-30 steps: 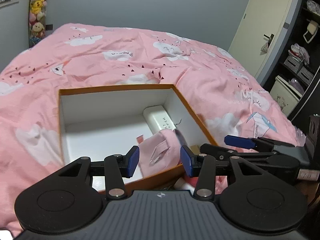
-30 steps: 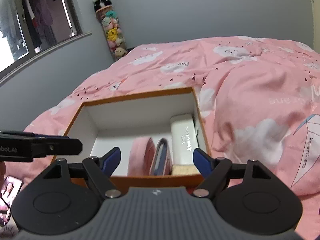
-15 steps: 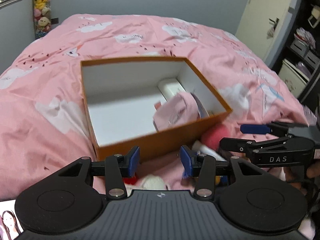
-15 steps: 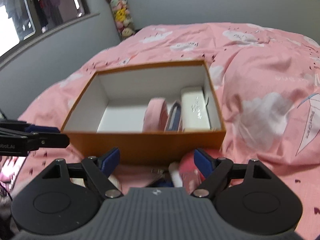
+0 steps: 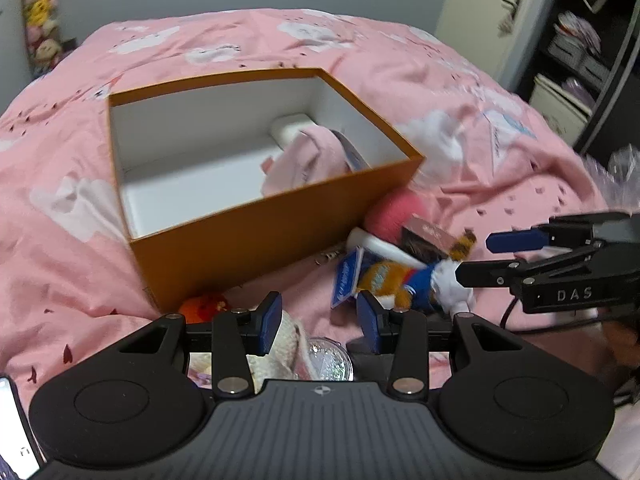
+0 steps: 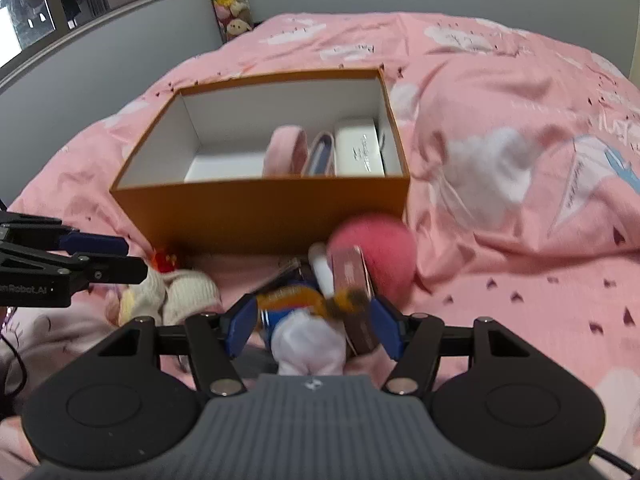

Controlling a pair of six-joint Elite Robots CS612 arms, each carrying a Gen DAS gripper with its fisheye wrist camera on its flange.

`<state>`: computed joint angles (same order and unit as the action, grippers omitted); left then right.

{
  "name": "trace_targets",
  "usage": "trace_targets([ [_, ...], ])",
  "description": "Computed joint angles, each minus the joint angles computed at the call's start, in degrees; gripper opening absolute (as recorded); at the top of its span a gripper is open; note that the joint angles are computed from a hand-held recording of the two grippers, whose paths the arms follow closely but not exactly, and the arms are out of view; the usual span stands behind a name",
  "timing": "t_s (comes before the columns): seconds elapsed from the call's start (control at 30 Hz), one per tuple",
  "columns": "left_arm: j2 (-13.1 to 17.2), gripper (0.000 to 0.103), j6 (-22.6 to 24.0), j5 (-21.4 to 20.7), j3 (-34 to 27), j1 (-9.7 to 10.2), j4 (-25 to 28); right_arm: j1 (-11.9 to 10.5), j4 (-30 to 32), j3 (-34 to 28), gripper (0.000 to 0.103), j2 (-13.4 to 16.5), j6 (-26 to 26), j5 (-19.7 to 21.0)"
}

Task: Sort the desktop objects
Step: 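Withdraw both grippers from the box back toward the pile, then grasp the grey rectangular block with the left gripper while the right grasps the maroon box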

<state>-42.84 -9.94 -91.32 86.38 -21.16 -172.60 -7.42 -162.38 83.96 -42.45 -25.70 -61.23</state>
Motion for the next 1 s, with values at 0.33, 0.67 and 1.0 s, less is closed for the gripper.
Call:
trace_targets([
  [0.33,0.27,0.048,15.23,2.72,1.44,-2.58,-0.46,-0.42,7.38,0.54,0.064,-0.30,-0.04,-1.10],
  [0.67,0.76,0.048,22.60,1.71,1.03,-3.09,5.04,-0.46,7.58,0.88,0.064,-0.43,-0.83,-1.24],
  [1.0,2.19,0.048,30.72,5.80,0.89,-4.53,2.53,-0.22,8.46,0.56,0.070,-0.17,-2.35,-1.51],
])
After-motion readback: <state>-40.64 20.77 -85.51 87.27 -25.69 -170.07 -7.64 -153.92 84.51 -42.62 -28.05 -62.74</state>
